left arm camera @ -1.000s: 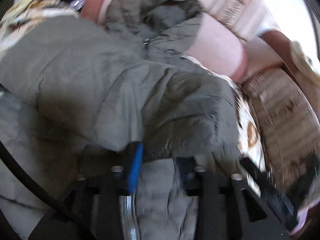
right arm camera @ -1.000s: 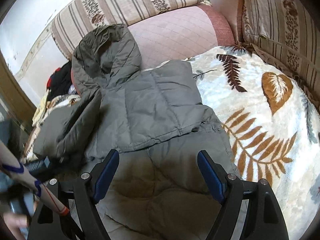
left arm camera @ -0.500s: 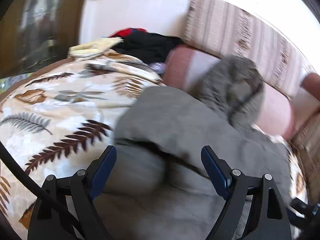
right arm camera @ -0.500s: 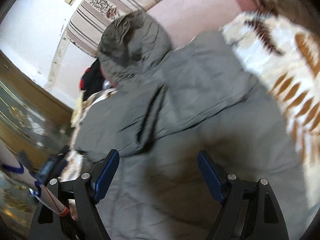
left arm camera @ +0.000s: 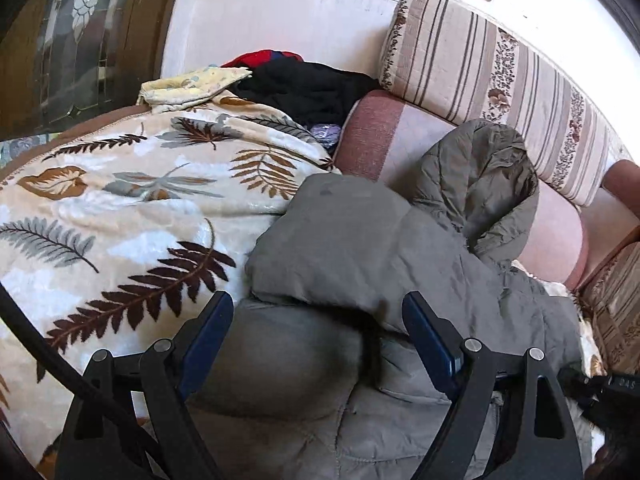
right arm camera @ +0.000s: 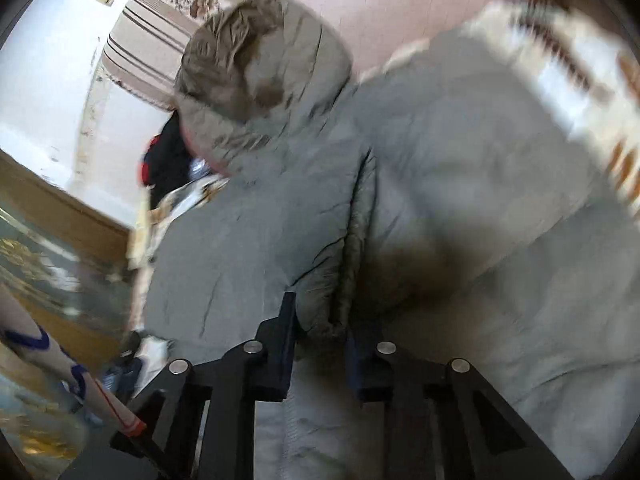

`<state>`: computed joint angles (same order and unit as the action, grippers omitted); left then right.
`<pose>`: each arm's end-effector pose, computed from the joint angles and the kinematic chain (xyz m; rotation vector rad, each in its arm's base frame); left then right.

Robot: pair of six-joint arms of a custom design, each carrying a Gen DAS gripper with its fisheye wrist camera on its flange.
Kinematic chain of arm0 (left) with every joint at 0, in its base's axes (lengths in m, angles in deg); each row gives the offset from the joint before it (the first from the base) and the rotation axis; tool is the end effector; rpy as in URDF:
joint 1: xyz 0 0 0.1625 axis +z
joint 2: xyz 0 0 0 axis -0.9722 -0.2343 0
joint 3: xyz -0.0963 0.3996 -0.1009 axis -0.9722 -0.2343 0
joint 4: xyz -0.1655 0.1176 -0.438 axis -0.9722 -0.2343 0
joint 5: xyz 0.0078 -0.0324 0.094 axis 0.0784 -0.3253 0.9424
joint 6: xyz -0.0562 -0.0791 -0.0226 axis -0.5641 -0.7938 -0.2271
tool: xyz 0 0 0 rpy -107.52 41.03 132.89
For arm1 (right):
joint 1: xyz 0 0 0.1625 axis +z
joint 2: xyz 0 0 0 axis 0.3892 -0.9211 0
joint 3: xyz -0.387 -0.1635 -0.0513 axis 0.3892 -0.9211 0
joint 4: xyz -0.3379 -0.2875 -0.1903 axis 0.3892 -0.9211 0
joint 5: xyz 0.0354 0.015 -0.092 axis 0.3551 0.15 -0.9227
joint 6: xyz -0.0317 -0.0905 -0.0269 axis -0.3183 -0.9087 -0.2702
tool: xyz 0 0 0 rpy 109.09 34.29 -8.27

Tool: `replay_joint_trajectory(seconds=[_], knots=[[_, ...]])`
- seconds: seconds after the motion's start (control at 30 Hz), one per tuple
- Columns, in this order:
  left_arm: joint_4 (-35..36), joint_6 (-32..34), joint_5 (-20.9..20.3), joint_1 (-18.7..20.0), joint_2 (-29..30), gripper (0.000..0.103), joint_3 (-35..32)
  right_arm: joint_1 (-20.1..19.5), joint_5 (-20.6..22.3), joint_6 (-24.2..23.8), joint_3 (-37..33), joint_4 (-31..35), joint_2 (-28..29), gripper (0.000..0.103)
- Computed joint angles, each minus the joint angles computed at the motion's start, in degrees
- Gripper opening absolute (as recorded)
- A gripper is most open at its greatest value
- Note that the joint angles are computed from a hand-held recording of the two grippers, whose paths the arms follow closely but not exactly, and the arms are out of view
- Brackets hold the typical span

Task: Fold large clothes
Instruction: 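Press and smooth the folded jacket front with the right gripper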

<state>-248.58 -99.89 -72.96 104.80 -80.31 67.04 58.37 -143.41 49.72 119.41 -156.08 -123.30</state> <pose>-0.3586 -0.4428 0.1300 0.2518 2.3573 -1.2206 0.0577 -0.4006 0.3872 -0.2326 -2.6748 1.1484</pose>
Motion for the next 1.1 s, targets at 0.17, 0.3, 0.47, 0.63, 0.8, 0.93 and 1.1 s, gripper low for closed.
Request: replay_joint_trajectory(seconds=[0.17, 0.3, 0.47, 0.63, 0.8, 0.93, 1.1], knots=[[1.0, 0.8, -0.3, -0.1, 1.1, 0.085, -0.8, 3.7, -14.8, -4.5, -2.0, -6.2, 2.4, 0.022], [7.1, -0.5, -2.5, 0.8, 2.4, 0.085, -2.7, -1.0, -11.6, -4.0, -3.3, -2.3, 3.4, 0.022], [8.6, -0.4, -1.6, 0.2, 2.9, 0.085, -3.0, -1.7, -9.4, -5.2, -2.6, -1.8, 1.7, 0.039], [3.0, 2.9, -0.5, -1.9, 3.5, 0.085, -2.1, 2.6, -14.8, -9.4, 1.0, -6.3, -2.7, 0.046], [3.7, 7.2, -5.1, -2.7, 6.4, 0.085, -4.0, 6.6, -17.0, -18.5, 3.3, -13.7, -0.4, 0.046], [11.2, 7.4, -2.8, -3.3, 9.8, 0.086, -6.4, 6.8, -18.7, -23.7, 2.6, -19.2, 4.8, 0.046], [17.7, 5.1, -3.4, -2.4, 11.8, 0.086, -8.6, 2.6, -19.6, -22.3, 1.1, -13.9, 7.9, 0.048]])
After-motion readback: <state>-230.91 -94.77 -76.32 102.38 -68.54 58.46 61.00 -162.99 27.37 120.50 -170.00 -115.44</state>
